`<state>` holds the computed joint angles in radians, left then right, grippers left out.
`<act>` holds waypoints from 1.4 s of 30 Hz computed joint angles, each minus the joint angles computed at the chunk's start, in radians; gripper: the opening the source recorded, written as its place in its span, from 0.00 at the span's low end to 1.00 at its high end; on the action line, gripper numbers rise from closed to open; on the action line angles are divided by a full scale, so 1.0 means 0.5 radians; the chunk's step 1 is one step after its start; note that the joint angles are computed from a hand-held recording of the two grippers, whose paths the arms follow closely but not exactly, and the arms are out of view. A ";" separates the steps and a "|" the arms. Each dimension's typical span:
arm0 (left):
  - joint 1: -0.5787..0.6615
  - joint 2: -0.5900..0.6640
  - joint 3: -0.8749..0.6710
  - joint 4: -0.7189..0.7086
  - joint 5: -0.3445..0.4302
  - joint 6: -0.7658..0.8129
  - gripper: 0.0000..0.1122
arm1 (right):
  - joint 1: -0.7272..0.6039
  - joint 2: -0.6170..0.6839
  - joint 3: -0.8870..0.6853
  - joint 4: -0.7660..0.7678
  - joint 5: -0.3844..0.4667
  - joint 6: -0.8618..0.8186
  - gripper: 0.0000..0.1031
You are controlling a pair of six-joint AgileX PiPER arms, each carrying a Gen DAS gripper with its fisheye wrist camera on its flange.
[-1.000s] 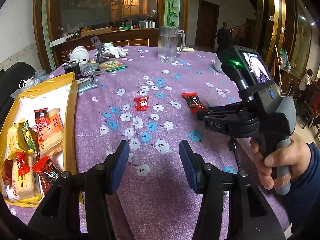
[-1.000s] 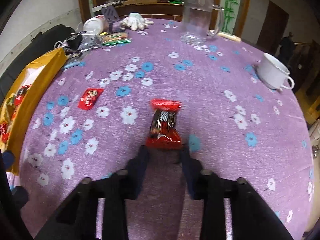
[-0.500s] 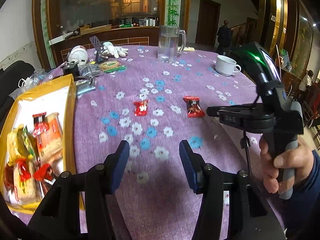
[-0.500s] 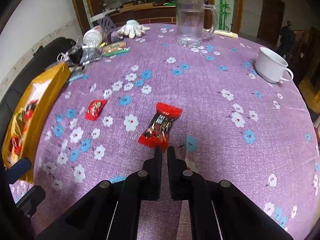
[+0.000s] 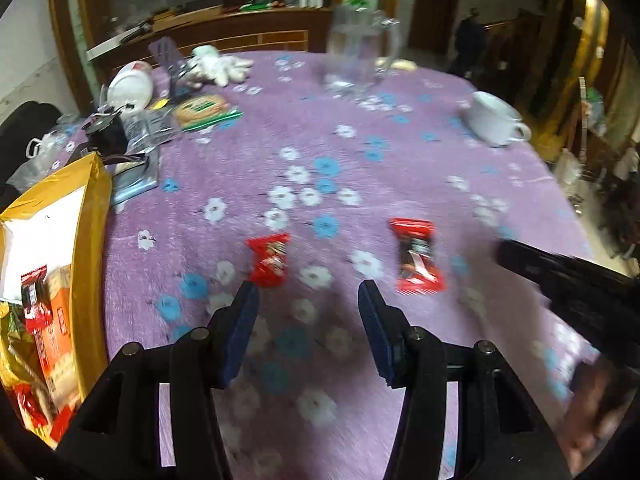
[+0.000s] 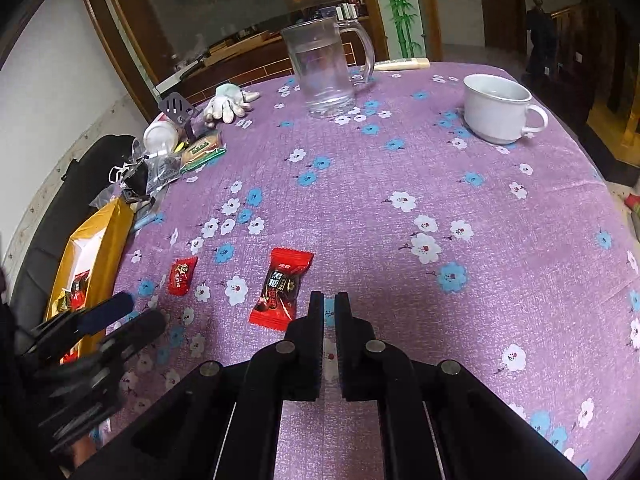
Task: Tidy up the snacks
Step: 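Grasp a red candy with the left tool while the right tool grasps the last red candy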
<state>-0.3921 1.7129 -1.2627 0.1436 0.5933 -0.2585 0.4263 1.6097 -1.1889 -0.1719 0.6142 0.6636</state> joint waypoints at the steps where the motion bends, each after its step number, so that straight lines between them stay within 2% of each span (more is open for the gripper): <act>1: 0.009 0.035 -0.025 0.030 -0.002 -0.029 0.44 | -0.003 -0.004 0.003 0.021 -0.004 -0.015 0.06; 3: 0.040 0.137 -0.096 0.016 0.015 -0.050 0.43 | -0.010 -0.007 0.004 0.051 -0.008 -0.038 0.06; 5: 0.080 0.194 -0.123 -0.107 0.005 0.023 0.35 | -0.012 -0.005 0.007 0.061 -0.014 -0.040 0.06; 7: 0.092 0.239 -0.129 -0.149 -0.032 0.026 0.16 | -0.014 -0.001 0.007 0.083 -0.028 -0.061 0.11; 8: 0.087 0.227 -0.084 -0.082 -0.108 -0.041 0.16 | -0.012 -0.003 0.014 0.072 -0.043 -0.046 0.11; 13: 0.086 0.149 0.074 -0.015 -0.278 -0.096 0.15 | -0.034 0.007 0.054 0.164 -0.167 -0.110 0.12; 17: 0.117 0.103 0.130 -0.118 -0.353 0.001 0.15 | -0.032 0.081 0.027 0.252 -0.261 -0.189 0.12; 21: 0.202 0.088 0.146 -0.383 -0.380 0.258 0.15 | 0.059 0.218 -0.082 -0.003 -0.219 0.022 0.22; 24: 0.252 0.107 0.136 -0.564 -0.378 0.418 0.15 | 0.056 0.292 -0.121 0.080 -0.233 -0.070 0.24; 27: 0.250 0.083 0.166 -0.568 -0.412 0.425 0.15 | 0.105 0.366 -0.178 -0.037 -0.173 -0.006 0.38; 30: 0.231 0.060 0.189 -0.519 -0.440 0.396 0.15 | 0.196 0.399 -0.204 -0.357 -0.119 0.221 0.36; 32: 0.222 0.046 0.203 -0.497 -0.458 0.387 0.15 | 0.245 0.422 -0.230 -0.512 -0.054 0.343 0.30; 33: 0.219 0.041 0.208 -0.477 -0.466 0.374 0.15 | 0.255 0.424 -0.235 -0.537 -0.033 0.361 0.26; 39: 0.200 -0.013 0.254 -0.437 -0.529 0.378 0.15 | 0.202 0.311 -0.129 -0.371 -0.112 0.282 0.22; 42: 0.188 -0.035 0.274 -0.403 -0.563 0.361 0.15 | 0.232 0.232 -0.068 -0.467 -0.150 0.386 0.22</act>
<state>-0.2982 1.6953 -1.1255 -0.0578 0.3118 -0.0781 0.5422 1.7256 -1.2228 -0.4053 0.5394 0.8566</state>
